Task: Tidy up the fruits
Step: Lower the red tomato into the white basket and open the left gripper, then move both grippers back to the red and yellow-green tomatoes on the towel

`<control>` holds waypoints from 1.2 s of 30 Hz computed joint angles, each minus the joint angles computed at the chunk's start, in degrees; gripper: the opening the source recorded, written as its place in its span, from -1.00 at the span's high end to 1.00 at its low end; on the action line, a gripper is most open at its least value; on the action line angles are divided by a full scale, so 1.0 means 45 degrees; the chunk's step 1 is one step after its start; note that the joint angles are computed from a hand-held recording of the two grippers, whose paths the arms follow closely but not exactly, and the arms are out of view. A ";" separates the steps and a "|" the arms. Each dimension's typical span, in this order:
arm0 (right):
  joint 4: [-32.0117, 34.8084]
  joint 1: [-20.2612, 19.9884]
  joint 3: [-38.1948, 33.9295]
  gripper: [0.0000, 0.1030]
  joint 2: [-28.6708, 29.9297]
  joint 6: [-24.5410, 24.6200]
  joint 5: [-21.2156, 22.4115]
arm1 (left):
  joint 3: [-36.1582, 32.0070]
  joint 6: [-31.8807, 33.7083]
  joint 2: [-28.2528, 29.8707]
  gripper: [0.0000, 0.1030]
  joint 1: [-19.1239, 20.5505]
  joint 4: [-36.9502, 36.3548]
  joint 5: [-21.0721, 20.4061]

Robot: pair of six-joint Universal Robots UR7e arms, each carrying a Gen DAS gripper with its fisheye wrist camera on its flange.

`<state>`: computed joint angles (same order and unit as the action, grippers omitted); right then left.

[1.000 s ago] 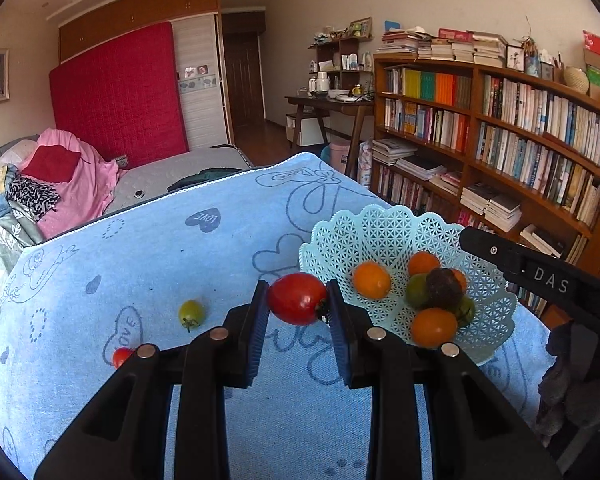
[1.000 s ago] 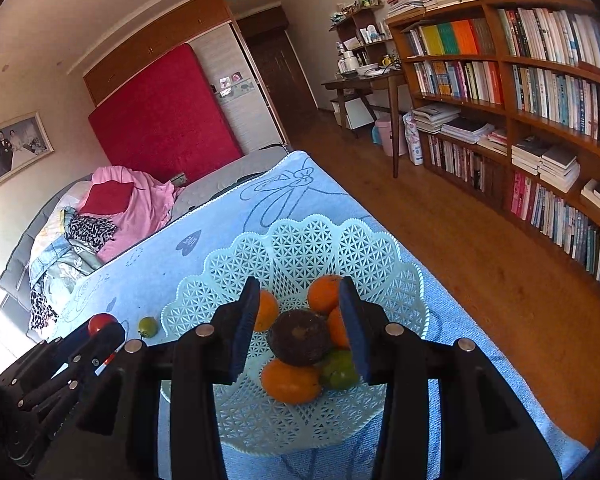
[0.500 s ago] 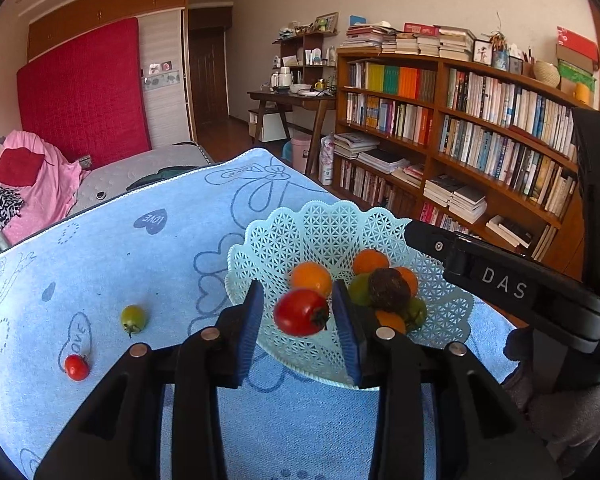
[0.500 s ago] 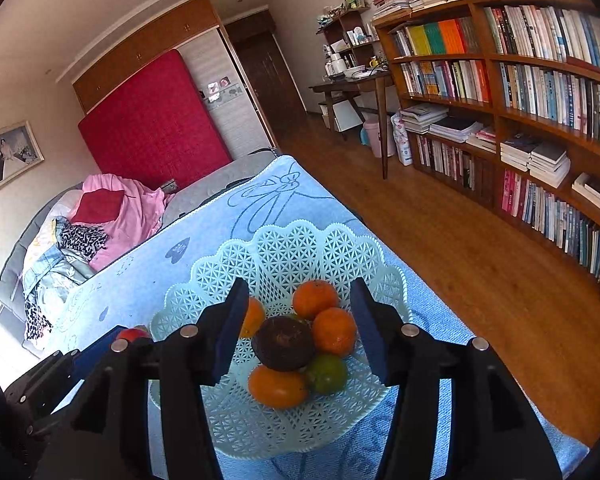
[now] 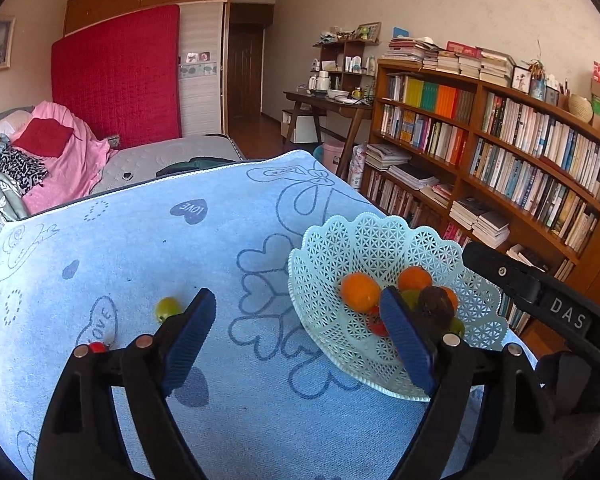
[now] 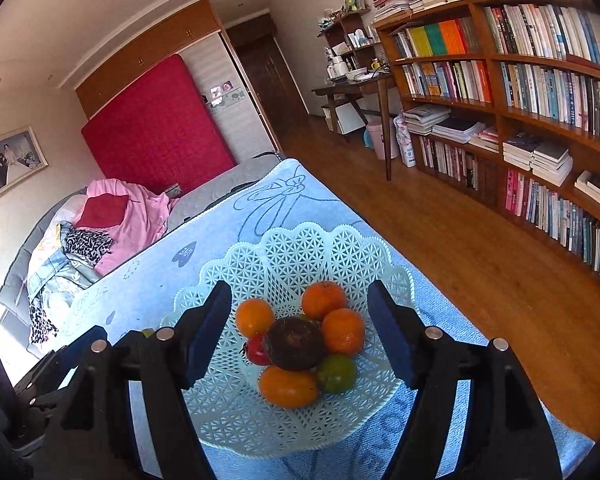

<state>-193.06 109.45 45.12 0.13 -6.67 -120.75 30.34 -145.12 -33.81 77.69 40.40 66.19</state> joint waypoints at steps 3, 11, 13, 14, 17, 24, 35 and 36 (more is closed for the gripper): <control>-0.0226 0.0075 -0.0003 -0.40 0.0060 -0.0227 0.0085 | 0.0186 -0.0028 -0.0175 -0.76 0.0010 -0.0345 -0.0189; -0.0624 0.0206 -0.0105 -0.47 0.0220 -0.0749 0.0292 | 0.0236 -0.0197 -0.0380 -0.77 0.0016 -0.0537 -0.0371; -0.0725 0.0277 -0.0251 -0.47 0.0343 -0.1002 0.0252 | 0.0043 -0.0302 -0.0329 -0.77 0.0029 -0.0465 -0.0408; -0.0761 0.0306 -0.0304 -0.47 0.0391 -0.1120 0.0237 | -0.0066 -0.0376 -0.0307 -0.77 0.0043 -0.0404 -0.0403; -0.0733 0.0390 -0.0519 -0.47 0.0552 -0.1406 0.0219 | -0.0279 -0.0445 -0.0267 -0.77 0.0056 -0.0330 -0.0505; -0.0692 0.0586 -0.1109 -0.47 0.0987 -0.2168 0.0097 | -0.0972 -0.0842 -0.0129 -0.77 0.0145 0.0048 -0.0725; -0.0427 0.0716 -0.1452 -0.47 0.1279 -0.2513 0.0136 | -0.1332 -0.0829 -0.0265 -0.77 0.0474 0.0215 -0.1526; -0.0388 0.0721 -0.1501 -0.47 0.1312 -0.2542 0.0144 | -0.1577 -0.0897 -0.0164 -0.77 0.0524 0.0392 -0.1609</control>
<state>-194.81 112.70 38.37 6.04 -18.11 -120.10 23.25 -149.16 -34.55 80.05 42.16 58.95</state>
